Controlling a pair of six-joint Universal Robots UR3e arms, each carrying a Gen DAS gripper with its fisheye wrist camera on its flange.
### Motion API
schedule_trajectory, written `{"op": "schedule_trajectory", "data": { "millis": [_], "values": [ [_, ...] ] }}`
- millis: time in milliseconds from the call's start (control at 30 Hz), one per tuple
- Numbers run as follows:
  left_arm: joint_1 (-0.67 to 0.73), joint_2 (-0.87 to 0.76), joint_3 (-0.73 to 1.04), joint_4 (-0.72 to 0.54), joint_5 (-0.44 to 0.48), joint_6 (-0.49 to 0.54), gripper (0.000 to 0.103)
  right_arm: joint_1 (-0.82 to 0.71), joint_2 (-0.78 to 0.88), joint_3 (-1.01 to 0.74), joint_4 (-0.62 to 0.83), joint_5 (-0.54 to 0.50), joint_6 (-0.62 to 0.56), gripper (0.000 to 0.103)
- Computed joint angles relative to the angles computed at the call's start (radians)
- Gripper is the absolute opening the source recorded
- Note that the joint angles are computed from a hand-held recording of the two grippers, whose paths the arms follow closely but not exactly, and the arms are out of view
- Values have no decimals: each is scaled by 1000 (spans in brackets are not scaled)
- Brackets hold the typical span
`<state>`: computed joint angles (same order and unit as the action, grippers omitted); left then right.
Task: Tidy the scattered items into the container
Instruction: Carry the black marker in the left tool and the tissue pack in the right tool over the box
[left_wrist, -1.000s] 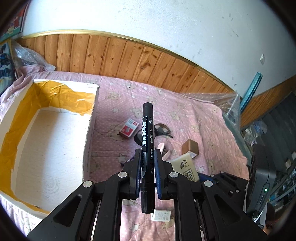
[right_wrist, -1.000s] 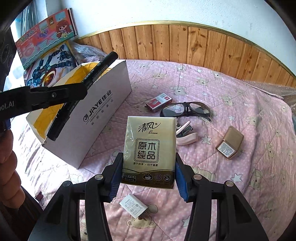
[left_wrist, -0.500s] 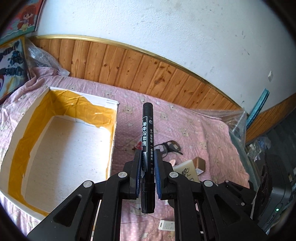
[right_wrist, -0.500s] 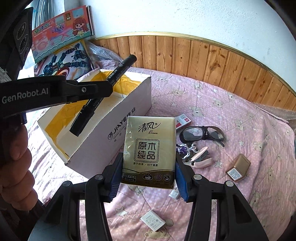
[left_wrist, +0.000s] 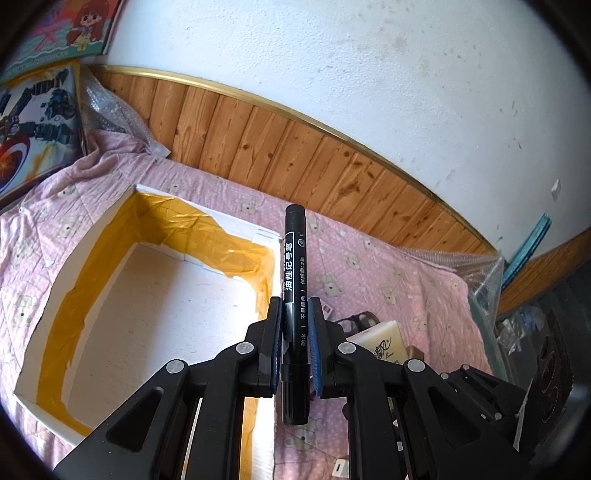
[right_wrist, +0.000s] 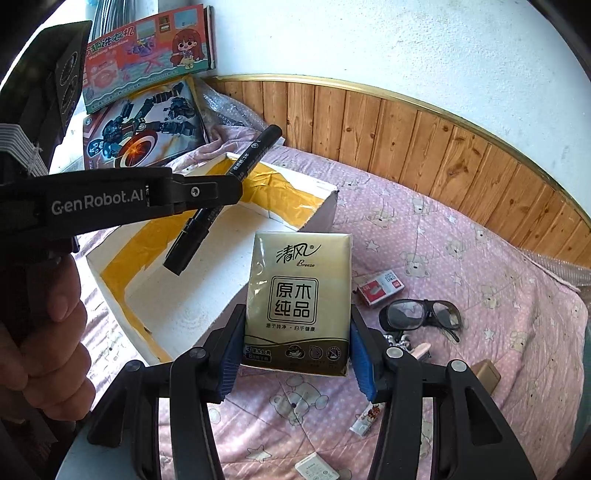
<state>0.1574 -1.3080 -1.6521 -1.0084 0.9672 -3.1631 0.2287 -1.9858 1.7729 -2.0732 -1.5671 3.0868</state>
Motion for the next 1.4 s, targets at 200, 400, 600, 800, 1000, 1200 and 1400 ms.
{"op": "schedule_trajectory", "data": {
  "millis": [200,400,600,800,1000,1200,1400],
  "values": [
    [81,-10,-1,-23,-51,4,13,66,122,-96,-28,-19,19,53],
    [156,-29,-2,-46,-98,7,13,88,228,-185,-40,0,12,53],
    [208,-84,12,-58,-119,-16,13,95,337,-265,-50,21,-9,53],
    [234,-141,24,-88,-127,-39,13,105,437,-339,-52,26,-53,53],
    [231,-213,58,-99,-123,-68,13,115,532,-414,-40,5,-101,53],
    [192,-304,118,-87,-51,-86,14,132,636,-498,-8,-14,-169,53],
    [157,-414,201,-105,12,-115,14,126,754,-621,73,-23,-235,53]
  ]
}}
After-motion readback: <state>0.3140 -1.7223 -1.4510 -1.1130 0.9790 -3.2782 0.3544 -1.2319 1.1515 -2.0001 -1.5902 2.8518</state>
